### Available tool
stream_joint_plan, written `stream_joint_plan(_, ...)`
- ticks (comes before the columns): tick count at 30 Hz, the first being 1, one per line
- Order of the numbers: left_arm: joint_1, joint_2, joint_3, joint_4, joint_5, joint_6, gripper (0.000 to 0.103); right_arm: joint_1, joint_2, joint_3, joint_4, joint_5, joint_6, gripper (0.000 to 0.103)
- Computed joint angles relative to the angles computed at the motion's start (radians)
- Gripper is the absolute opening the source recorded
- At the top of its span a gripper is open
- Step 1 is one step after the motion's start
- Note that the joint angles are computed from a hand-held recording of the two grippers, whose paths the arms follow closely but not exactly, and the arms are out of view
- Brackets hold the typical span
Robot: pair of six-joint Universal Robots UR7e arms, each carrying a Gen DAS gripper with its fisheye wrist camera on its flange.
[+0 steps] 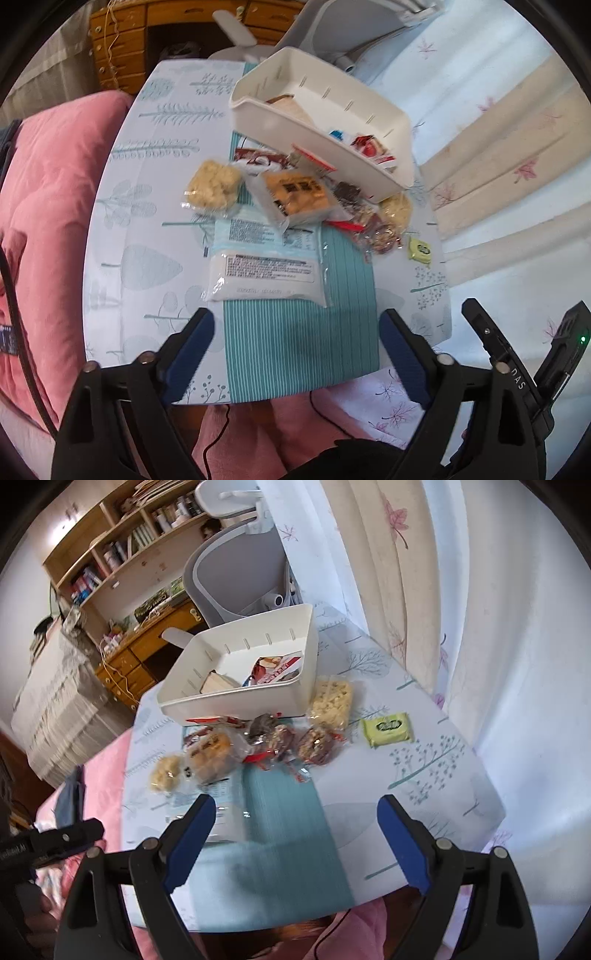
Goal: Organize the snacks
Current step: 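Move the left tool to the white cracker pack while the right tool reaches the green biscuit packet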
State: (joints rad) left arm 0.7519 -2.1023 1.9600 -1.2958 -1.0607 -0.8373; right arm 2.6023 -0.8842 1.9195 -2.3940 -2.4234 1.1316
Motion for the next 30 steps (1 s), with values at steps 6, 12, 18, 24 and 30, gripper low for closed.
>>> stream_joint_plan(6,0.087,0.067,0.023,-0.041,-0.017,-0.025,0.095,-0.063,-0.040,0.060,-0.029,0.023,-0.170,0.090)
stream_joint_plan(12,0.187,0.140,0.048,-0.102,-0.048,-0.120,0.096,-0.143,-0.088,0.103,-0.033,0.030,-0.366,0.090)
stream_joint_plan(18,0.269,0.179,0.097,-0.203,-0.085,-0.249,0.096,-0.236,-0.104,0.122,-0.058,0.062,-0.603,0.089)
stream_joint_plan(24,0.338,0.200,0.153,-0.322,-0.113,-0.386,0.096,-0.312,-0.094,0.119,-0.090,0.104,-0.805,0.089)
stream_joint_plan(30,0.384,0.209,0.185,-0.400,-0.087,-0.490,0.099,-0.373,-0.068,0.095,-0.072,0.125,-0.940,0.085)
